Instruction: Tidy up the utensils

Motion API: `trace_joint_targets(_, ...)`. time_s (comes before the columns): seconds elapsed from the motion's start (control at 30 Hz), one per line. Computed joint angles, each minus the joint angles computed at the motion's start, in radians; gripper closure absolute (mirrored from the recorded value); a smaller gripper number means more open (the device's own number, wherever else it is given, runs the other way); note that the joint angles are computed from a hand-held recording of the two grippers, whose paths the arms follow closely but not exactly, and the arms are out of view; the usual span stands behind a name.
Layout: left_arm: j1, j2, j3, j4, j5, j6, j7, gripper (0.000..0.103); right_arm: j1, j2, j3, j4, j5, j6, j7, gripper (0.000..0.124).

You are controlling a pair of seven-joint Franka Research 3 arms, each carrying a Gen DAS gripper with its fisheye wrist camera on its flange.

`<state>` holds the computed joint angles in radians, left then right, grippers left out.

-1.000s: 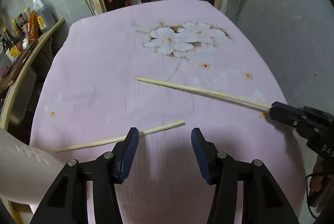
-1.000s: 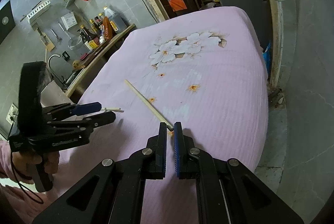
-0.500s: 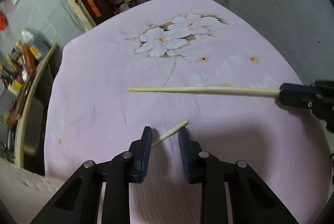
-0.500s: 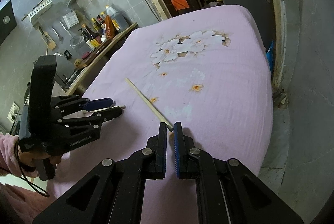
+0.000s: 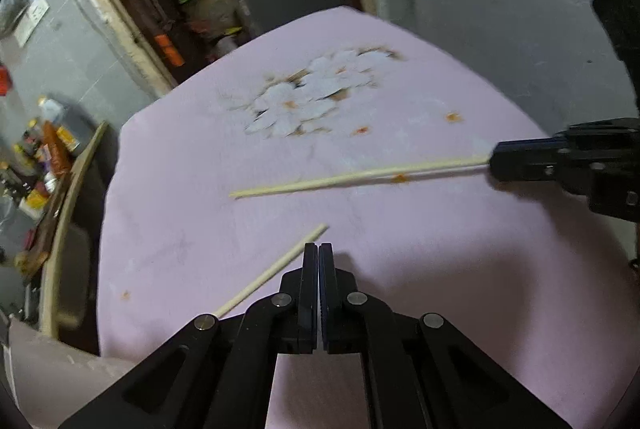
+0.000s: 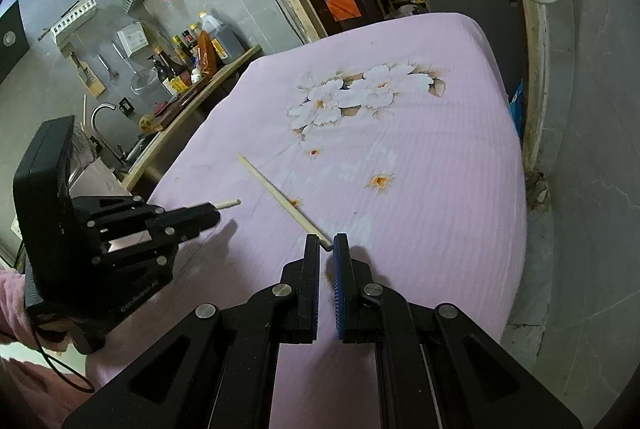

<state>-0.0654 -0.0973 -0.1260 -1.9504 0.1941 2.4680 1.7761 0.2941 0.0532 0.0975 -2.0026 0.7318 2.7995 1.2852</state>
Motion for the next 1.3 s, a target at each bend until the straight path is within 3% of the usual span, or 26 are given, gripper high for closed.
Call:
trace_joint_targets(0.1, 0.011, 0.033, -0.001, 0.041, 0.036, -0.052, -0.06, 0.094, 0.0, 0.018, 0.0, 0.022, -0.01, -0.004, 0.007, 0.118)
trace_joint_targets(0.2, 0.017, 0.033, 0.002, 0.037, 0.042, -0.014, -0.065, 0.09, -0.008, 0.043, 0.003, 0.055, 0.013, -0.02, -0.015, 0.118)
trace_joint_targets(0.27, 0.017, 0.032, 0.001, 0.032, 0.054, 0.011, -0.062, 0.069, -0.016, 0.069, 0.005, 0.092, 0.02, -0.046, -0.028, 0.118)
trace_joint_targets(0.33, 0.017, 0.037, 0.0, 0.034, 0.059, 0.026, -0.056, 0.061, -0.023, 0.096, 0.008, 0.127, 0.017, -0.065, -0.039, 0.118)
trace_joint_targets(0.6, 0.015, 0.091, -0.001, 0.107, -0.01, -0.064, 0.026, 0.066, -0.042, 0.184, 0.023, 0.254, -0.021, -0.151, -0.053, 0.118)
trace_joint_targets(0.67, 0.015, 0.095, -0.004, 0.115, -0.025, -0.079, 0.052, 0.082, -0.046, 0.189, 0.027, 0.262, -0.018, -0.159, -0.057, 0.118)
trace_joint_targets(0.7, 0.012, 0.091, -0.007, 0.107, -0.018, -0.073, 0.063, 0.085, -0.048, 0.191, 0.028, 0.264, -0.016, -0.163, -0.058, 0.118)
trace_joint_targets(0.8, 0.001, 0.056, -0.017, 0.039, 0.086, 0.003, 0.084, 0.101, -0.05, 0.192, 0.031, 0.264, -0.01, -0.162, -0.066, 0.118)
trace_joint_targets(0.9, -0.006, 0.055, -0.008, 0.053, -0.035, -0.033, 0.138, 0.102, -0.054, 0.185, 0.037, 0.257, 0.009, -0.149, -0.094, 0.118)
trace_joint_targets(1.0, -0.005, 0.041, -0.004, 0.043, -0.079, -0.001, 0.152, 0.102, -0.054, 0.162, 0.04, 0.234, 0.033, -0.12, -0.119, 0.118)
trace_joint_targets(1.13, -0.002, 0.038, -0.002, 0.053, -0.08, 0.011, 0.136, 0.102, -0.055, 0.128, 0.035, 0.205, 0.07, -0.102, -0.132, 0.118)
trace_joint_targets(1.23, 0.002, 0.057, -0.006, 0.084, -0.028, -0.044, 0.091, 0.101, -0.052, 0.118, 0.029, 0.194, 0.076, -0.105, -0.129, 0.118)
trace_joint_targets(1.3, 0.003, 0.073, -0.006, 0.109, -0.015, -0.093, 0.095, 0.091, -0.05, 0.117, 0.028, 0.19, 0.084, -0.108, -0.134, 0.118)
